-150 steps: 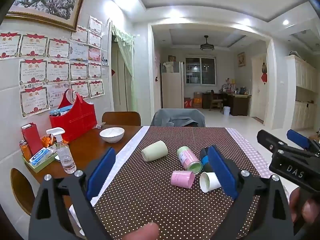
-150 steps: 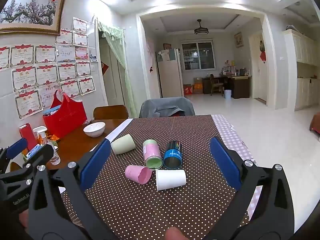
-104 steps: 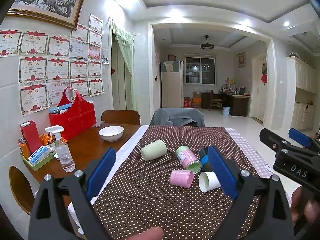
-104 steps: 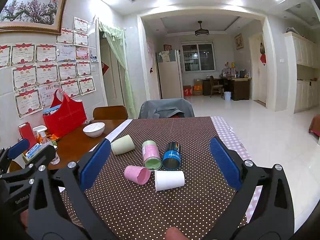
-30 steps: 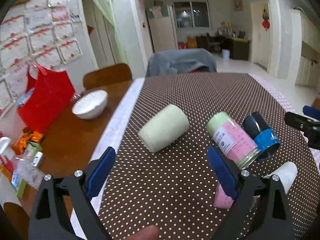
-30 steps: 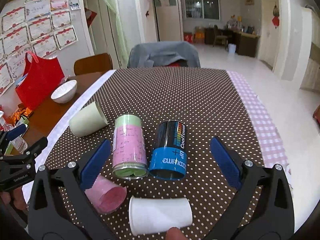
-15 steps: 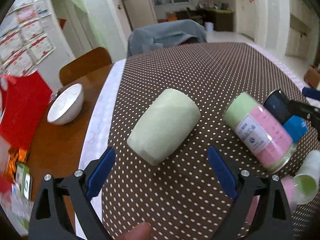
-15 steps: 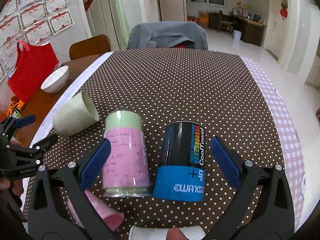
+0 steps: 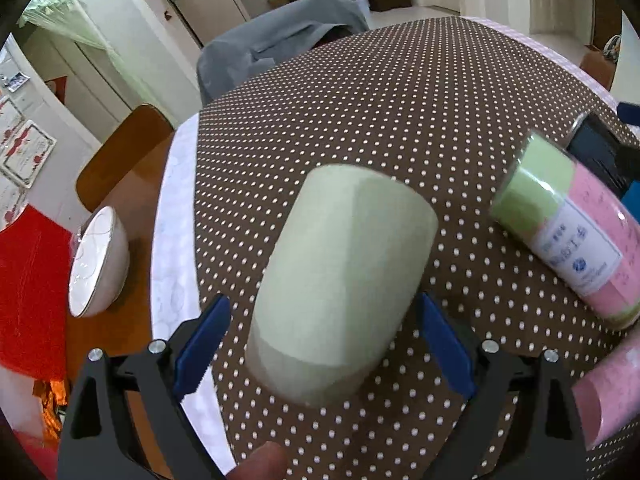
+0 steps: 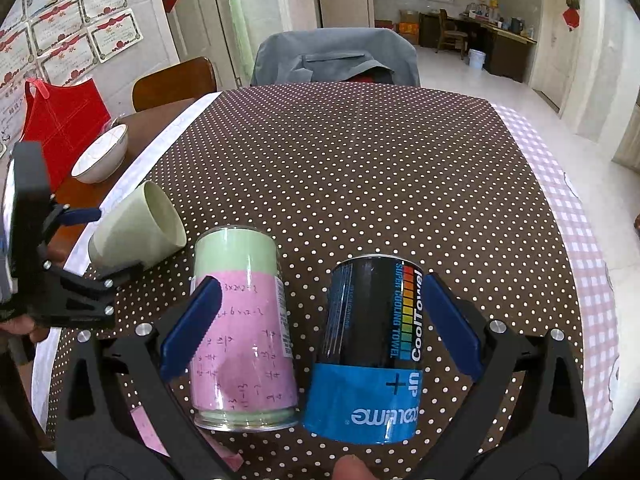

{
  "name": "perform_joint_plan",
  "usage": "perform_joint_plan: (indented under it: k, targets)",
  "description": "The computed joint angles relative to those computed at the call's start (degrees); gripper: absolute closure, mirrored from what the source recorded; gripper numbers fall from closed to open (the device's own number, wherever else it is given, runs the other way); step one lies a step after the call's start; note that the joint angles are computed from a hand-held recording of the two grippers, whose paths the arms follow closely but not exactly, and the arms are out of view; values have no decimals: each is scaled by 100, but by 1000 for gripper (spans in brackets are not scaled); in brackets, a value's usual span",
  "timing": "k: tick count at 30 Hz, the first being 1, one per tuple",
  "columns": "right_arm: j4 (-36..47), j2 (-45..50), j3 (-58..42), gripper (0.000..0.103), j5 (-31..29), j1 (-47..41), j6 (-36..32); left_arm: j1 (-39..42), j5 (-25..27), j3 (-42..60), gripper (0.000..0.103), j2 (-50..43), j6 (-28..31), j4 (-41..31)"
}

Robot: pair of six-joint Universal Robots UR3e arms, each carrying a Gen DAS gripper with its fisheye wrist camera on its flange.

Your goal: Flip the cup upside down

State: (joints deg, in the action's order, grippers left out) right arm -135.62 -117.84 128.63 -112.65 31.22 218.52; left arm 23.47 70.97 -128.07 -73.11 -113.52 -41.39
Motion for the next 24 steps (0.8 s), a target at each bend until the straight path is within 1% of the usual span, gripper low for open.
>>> perform_joint_plan:
  k: [2, 6, 7, 8, 11, 14, 17, 22, 24]
  targets:
    - [-30, -6, 27, 6, 25, -36, -21, -166, 19, 209, 11, -303, -86, -17]
    - [-2, -89, 58, 6, 37, -66, 10, -620, 432, 392, 12, -899, -484, 364]
    - [22, -125, 63, 6, 25, -63, 24, -682, 494, 405, 15, -964, -571, 419]
    - [29, -137, 64, 6, 11, -53, 39, -726, 544, 370, 16, -997, -688, 533]
    - [110, -292, 127, 6, -8, -56, 112, -680, 440, 425, 18, -1016, -946, 434]
    - [175, -491, 211, 6, 15, -88, 201, -585, 333, 326, 20, -833, -935, 281]
    - [266, -623, 228, 6, -54, 0, 297, -404, 212, 198, 21, -516, -848, -53]
    - [541, -896, 240, 6, -217, 228, 584, -85, 30, -100, 21, 183, -664, -595]
    - [706, -980, 194, 6, -334, 370, 728, 93, -75, -201, 21, 574, -542, -937]
